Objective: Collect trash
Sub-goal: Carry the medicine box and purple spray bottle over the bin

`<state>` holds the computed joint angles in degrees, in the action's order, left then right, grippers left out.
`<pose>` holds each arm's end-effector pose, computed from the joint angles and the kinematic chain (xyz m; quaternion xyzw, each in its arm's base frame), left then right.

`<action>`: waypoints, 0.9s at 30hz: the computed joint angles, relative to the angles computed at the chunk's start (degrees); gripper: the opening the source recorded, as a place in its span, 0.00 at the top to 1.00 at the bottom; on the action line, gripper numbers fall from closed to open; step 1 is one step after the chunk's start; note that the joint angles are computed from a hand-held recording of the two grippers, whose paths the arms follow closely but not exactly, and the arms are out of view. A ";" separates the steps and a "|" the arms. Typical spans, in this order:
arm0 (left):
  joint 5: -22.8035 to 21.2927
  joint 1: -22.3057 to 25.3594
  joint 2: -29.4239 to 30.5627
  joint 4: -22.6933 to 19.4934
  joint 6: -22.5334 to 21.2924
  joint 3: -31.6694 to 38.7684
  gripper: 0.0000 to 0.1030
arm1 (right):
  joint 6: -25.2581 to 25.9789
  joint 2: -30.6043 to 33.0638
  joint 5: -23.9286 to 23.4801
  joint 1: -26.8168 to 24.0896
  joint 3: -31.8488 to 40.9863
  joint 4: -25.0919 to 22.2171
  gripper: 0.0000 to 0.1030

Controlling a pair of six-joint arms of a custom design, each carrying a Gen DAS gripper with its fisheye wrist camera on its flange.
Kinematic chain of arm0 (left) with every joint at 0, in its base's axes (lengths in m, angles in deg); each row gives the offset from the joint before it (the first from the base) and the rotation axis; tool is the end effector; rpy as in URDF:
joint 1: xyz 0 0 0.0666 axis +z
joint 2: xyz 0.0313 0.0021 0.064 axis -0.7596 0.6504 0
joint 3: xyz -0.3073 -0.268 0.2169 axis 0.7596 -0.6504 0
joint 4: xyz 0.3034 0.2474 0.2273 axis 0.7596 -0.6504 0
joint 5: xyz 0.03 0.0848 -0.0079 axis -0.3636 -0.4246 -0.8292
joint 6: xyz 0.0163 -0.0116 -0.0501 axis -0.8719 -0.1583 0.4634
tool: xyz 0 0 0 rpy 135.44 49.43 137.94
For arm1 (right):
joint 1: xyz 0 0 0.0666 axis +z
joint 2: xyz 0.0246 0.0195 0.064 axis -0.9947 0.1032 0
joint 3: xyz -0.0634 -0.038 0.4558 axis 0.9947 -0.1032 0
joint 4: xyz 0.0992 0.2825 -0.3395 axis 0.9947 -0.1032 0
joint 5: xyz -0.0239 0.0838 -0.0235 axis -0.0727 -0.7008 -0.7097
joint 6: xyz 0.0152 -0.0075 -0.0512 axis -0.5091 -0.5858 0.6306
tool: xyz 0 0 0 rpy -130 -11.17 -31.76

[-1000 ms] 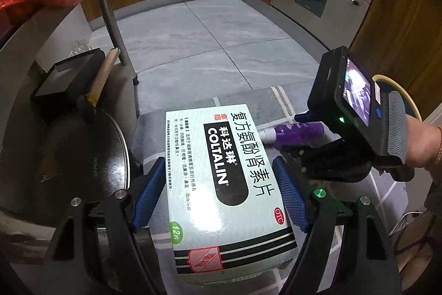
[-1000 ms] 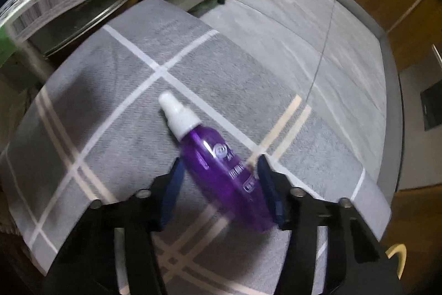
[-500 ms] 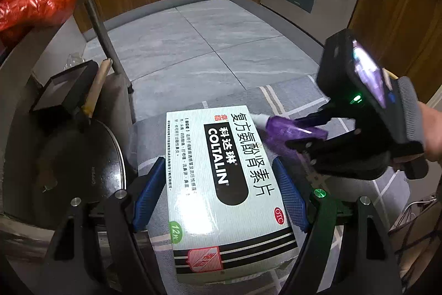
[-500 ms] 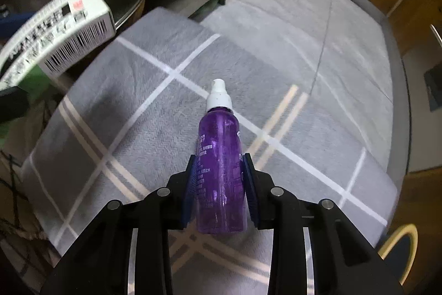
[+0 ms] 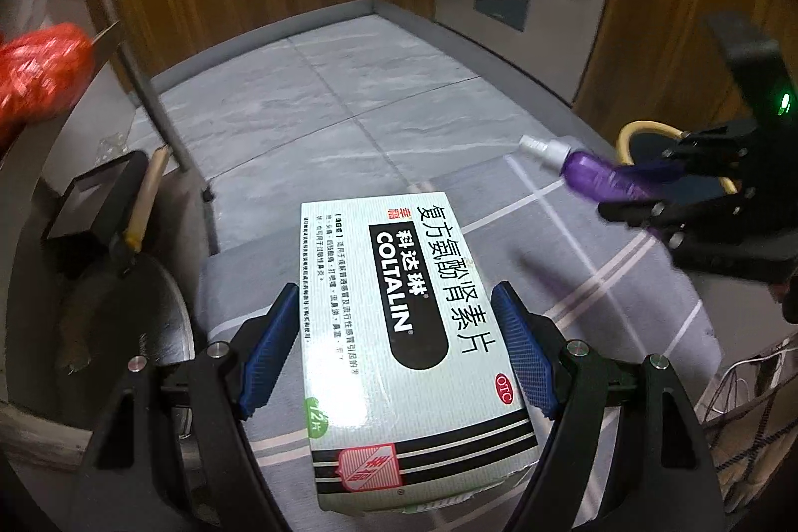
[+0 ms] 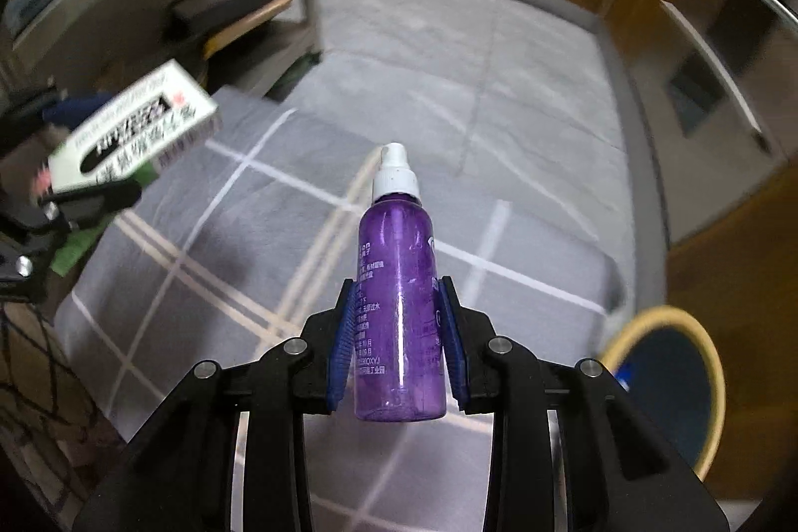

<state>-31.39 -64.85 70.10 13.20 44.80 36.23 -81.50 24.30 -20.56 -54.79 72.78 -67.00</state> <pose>0.5763 -0.1612 0.4683 0.1908 0.9333 -0.0444 0.3010 0.5823 0.3219 0.4594 -0.2265 0.9450 0.0115 0.2356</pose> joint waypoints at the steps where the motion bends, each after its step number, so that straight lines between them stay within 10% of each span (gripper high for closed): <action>1: 0.11 -0.58 0.06 0.06 -0.04 0.06 0.26 | -1.13 -1.50 0.34 -0.88 -1.23 0.57 0.68; 15: 4.32 -11.13 3.51 -0.04 -2.06 3.57 0.26 | -14.46 -12.00 4.34 -12.61 -12.16 4.63 0.68; 27: 9.82 -18.10 17.65 -1.16 -4.88 18.19 0.26 | -26.93 -11.97 2.54 -20.18 -15.95 1.25 0.68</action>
